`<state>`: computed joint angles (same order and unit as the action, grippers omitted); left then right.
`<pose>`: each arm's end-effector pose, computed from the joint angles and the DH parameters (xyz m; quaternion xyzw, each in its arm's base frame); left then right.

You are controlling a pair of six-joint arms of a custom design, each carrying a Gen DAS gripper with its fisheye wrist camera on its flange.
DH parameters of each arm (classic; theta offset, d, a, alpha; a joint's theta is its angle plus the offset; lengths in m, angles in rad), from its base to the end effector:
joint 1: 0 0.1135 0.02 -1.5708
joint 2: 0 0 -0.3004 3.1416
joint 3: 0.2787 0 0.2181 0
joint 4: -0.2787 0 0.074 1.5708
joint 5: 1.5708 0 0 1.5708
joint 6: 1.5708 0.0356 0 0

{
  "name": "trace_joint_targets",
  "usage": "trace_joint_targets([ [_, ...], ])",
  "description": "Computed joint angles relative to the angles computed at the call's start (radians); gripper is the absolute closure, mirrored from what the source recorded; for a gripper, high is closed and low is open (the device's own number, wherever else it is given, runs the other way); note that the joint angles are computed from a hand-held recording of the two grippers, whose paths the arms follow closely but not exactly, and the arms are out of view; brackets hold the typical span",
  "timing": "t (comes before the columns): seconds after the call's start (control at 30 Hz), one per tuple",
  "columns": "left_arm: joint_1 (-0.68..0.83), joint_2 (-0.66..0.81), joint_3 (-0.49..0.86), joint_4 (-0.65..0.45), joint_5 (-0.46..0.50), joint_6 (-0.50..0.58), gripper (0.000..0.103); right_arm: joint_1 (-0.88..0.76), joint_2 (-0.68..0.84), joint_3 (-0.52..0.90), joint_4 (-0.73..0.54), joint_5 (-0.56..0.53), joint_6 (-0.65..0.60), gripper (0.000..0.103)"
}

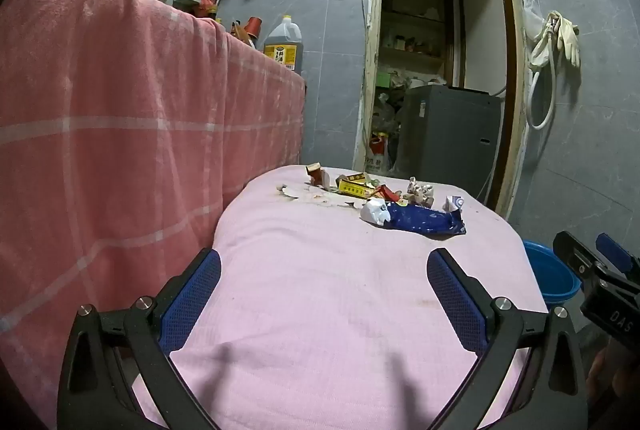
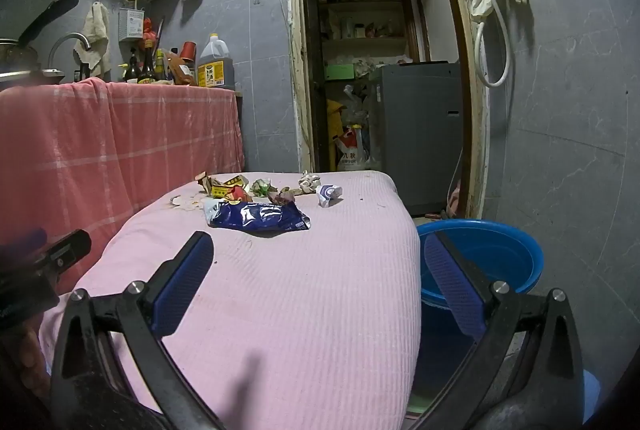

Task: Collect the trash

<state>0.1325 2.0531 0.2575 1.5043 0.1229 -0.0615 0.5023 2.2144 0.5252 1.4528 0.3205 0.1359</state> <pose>0.2740 0.0321 0.1305 -0.0411 0.8005 -0.0281 0.5972 0.3033 0.1538 0.1133 -0.0442 0.7805 0.0726 0.6193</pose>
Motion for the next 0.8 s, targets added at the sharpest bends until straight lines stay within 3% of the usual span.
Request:
trace_joint_targets([
  [0.8, 0.001, -0.005, 0.007, -0.015, 0.002, -0.006, 0.002, 0.002, 0.005, -0.002, 0.015, 0.003, -0.004, 0.000],
])
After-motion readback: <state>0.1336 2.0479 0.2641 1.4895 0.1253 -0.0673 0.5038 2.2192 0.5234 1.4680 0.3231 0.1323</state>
